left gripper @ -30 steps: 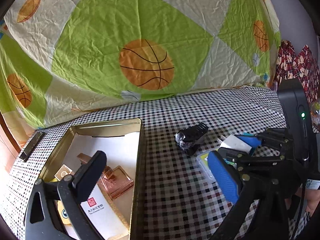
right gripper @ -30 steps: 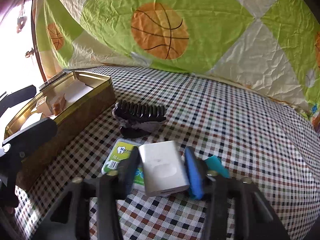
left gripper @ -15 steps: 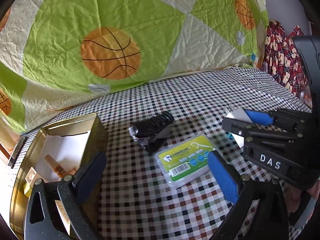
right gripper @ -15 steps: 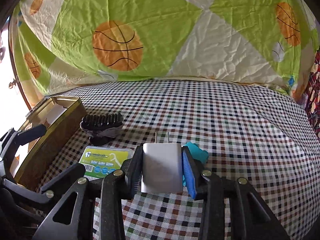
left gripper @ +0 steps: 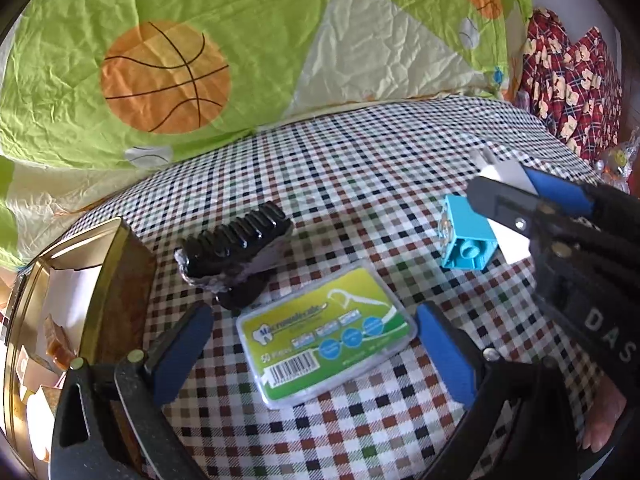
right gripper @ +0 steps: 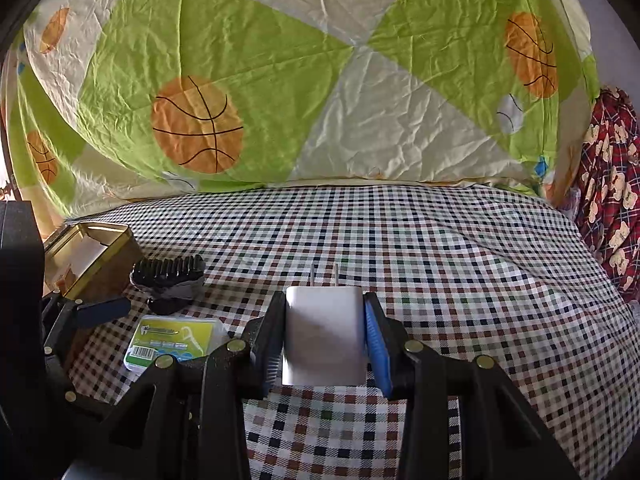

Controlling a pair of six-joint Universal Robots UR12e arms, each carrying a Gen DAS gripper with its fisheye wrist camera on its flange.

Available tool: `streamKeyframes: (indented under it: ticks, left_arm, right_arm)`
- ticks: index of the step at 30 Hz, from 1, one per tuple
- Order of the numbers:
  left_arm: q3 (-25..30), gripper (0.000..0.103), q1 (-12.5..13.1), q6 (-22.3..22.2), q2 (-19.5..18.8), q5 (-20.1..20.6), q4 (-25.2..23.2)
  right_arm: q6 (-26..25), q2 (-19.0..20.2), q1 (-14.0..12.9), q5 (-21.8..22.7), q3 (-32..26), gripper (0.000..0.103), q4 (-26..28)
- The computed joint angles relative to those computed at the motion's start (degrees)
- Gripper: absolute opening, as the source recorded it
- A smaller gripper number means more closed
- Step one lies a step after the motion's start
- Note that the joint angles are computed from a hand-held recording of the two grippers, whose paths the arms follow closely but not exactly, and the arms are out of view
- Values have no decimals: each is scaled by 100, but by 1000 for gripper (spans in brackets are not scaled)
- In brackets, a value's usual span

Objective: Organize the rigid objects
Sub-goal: 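Close the left tool on the green floss box while the right tool holds the charger, then lift the floss box with the left tool while the right tool carries the charger toward the tray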

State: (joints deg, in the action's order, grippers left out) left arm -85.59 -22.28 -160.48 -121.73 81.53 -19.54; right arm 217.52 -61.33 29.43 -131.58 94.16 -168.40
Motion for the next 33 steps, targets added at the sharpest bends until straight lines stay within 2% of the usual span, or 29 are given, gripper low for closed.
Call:
streamKeyframes:
  ticks: [2,3,6,12,24,33]
  left_arm:
    - [68,100,14,-51,-29,-67,-151]
    - [110,92,35,-46,-40,-171,-285]
    - [158,92,85,-106,-50,-379,-469]
    - [88,92,174,-217,-15,-698,-415]
    - [-169,92,239,-453,62,-737,432]
    - [-284,92,285,-707,89,-737,860]
  right_arm:
    - [-93,-6,3,37,34,40,-146]
    - [-143,1,6,64,22,40,-151]
    - [-144,-11,-1,102,12,40,-75]
    - [-43,-38,-25,157,70,40,-183]
    - [-187,7,48,-73,58,40,-406]
    - [-284,43,98,-145,24,40,-495]
